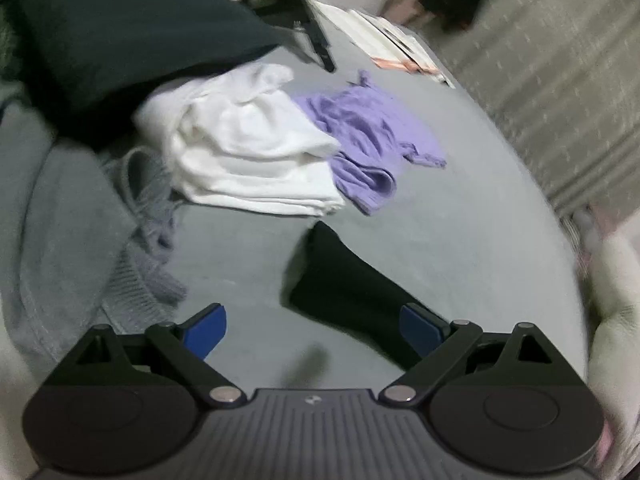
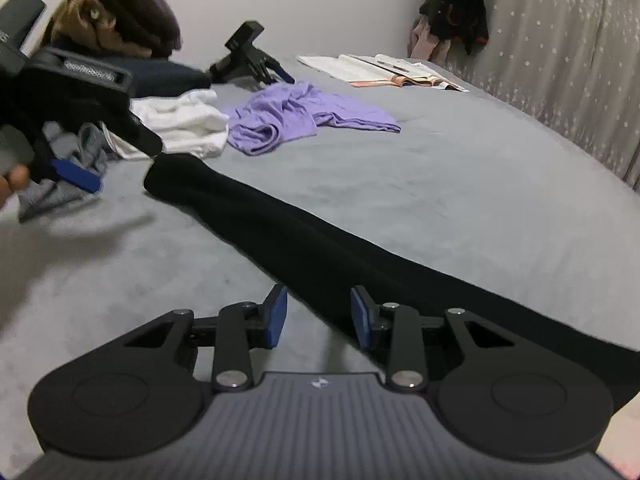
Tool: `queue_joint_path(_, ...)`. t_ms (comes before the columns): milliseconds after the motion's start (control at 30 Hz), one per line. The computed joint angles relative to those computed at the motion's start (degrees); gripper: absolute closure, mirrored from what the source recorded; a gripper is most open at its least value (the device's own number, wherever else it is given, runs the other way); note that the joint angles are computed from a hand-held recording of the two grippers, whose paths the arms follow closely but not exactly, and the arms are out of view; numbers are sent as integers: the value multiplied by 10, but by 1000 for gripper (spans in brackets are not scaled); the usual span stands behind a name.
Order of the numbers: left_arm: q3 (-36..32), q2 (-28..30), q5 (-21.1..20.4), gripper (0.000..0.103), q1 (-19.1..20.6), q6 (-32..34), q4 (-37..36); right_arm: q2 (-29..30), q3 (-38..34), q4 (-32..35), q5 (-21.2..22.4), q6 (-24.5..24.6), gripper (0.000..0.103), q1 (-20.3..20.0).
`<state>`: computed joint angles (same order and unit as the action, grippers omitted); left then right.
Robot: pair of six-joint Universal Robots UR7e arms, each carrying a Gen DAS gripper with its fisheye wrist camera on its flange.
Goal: Fold clothes
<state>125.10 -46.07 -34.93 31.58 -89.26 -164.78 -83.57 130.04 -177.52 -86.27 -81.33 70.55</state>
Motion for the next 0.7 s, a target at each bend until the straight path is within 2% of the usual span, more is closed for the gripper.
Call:
queue_joint_path(67, 0, 14, -12, 3, 10, 33, -56, 17, -3, -9, -20, -33, 66, 7)
queue_joint_path(133, -9, 26, -9, 3, 11, 62, -68, 26, -4, -13, -28, -50, 68, 8)
queue_joint_path(167, -14, 32, -7, 3, 12, 77, -73, 27, -7, -10, -32, -55, 76, 9)
queue_joint_path(200, -20, 37, -4, 14, 12, 87, -69, 28, -10, -11, -35, -49, 85, 10)
queue_joint_path(233, -23, 40, -3, 50, 12, 102, -72, 29, -11, -12, -38, -41, 100, 12)
queue_joint_path(300, -24, 44, -19, 94, 14, 140, -103, 9, -8, 8, -16, -30, 100, 7)
queue_joint_path(400, -16, 46, -6, 103, 10, 156, -134, -22, 1, 47, -4, -39, 100, 1)
queue_joint_path(600, 21, 27, 38, 103, -21, 133, -183, -79, -2, 150, 16, -42, 100, -20)
queue_joint_path(700, 32, 13, 41, 102, -28, 98, -157, -82, -2, 171, 10, -43, 99, -21)
